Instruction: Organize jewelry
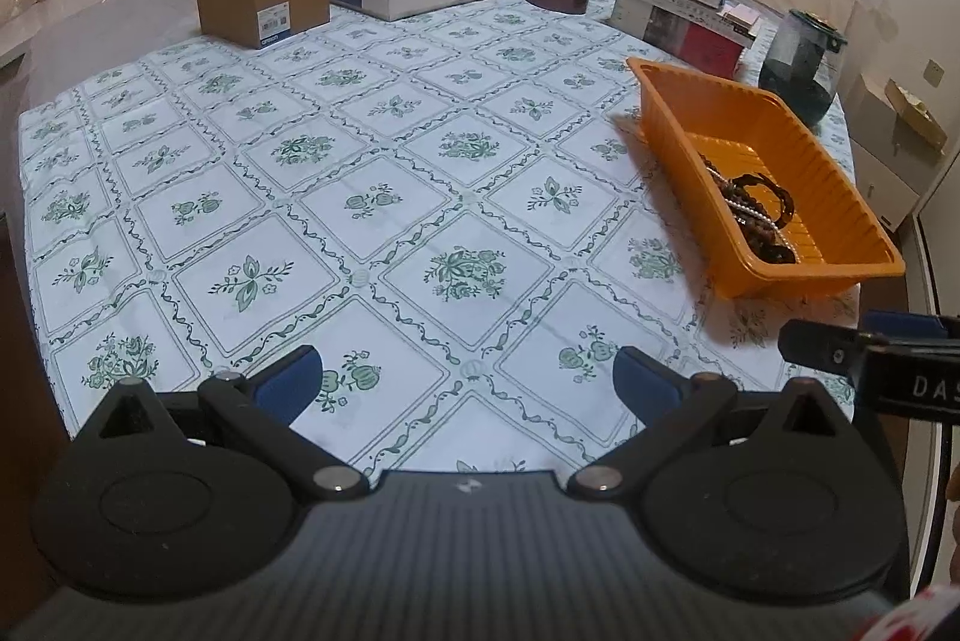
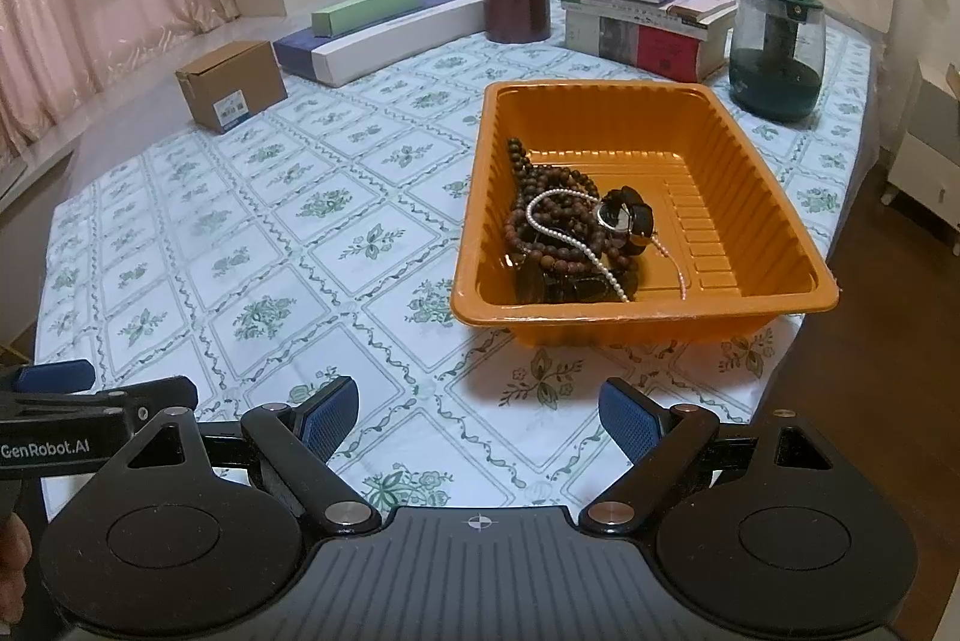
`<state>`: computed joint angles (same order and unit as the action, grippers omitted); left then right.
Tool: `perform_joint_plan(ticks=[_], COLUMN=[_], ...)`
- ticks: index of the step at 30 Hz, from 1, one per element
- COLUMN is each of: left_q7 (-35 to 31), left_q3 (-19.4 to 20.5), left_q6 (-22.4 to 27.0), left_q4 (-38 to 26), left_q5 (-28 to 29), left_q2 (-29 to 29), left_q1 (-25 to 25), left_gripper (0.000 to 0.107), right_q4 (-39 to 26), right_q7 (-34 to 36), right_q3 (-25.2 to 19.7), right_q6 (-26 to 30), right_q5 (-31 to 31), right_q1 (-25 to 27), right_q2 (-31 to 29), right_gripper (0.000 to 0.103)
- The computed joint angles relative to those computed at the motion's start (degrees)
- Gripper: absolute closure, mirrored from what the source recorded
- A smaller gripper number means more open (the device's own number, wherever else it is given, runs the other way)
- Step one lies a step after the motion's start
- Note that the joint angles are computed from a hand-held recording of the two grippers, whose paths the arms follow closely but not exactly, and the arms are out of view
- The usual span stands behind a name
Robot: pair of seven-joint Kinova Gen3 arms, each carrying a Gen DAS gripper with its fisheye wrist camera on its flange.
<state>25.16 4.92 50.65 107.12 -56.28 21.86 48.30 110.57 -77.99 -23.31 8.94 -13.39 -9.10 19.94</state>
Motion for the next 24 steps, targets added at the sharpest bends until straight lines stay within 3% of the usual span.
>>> perform_joint_plan(ticks=[24], left_q7=[-0.73], left_q3=[-0.09], left_q6=[-0.1], left_q4=[-0.33], left_q5=[-0.29], left_q2=[-0.08], left_q1=[-0.25], left_gripper=[0.005], right_q4=[-0.33], right_q7=[-0.09], right_q3=[0.17], right_q6=[-0.12], right_q5=[0.02], right_q1=[-0.22], right_q2=[0.03], right_gripper=[0.016])
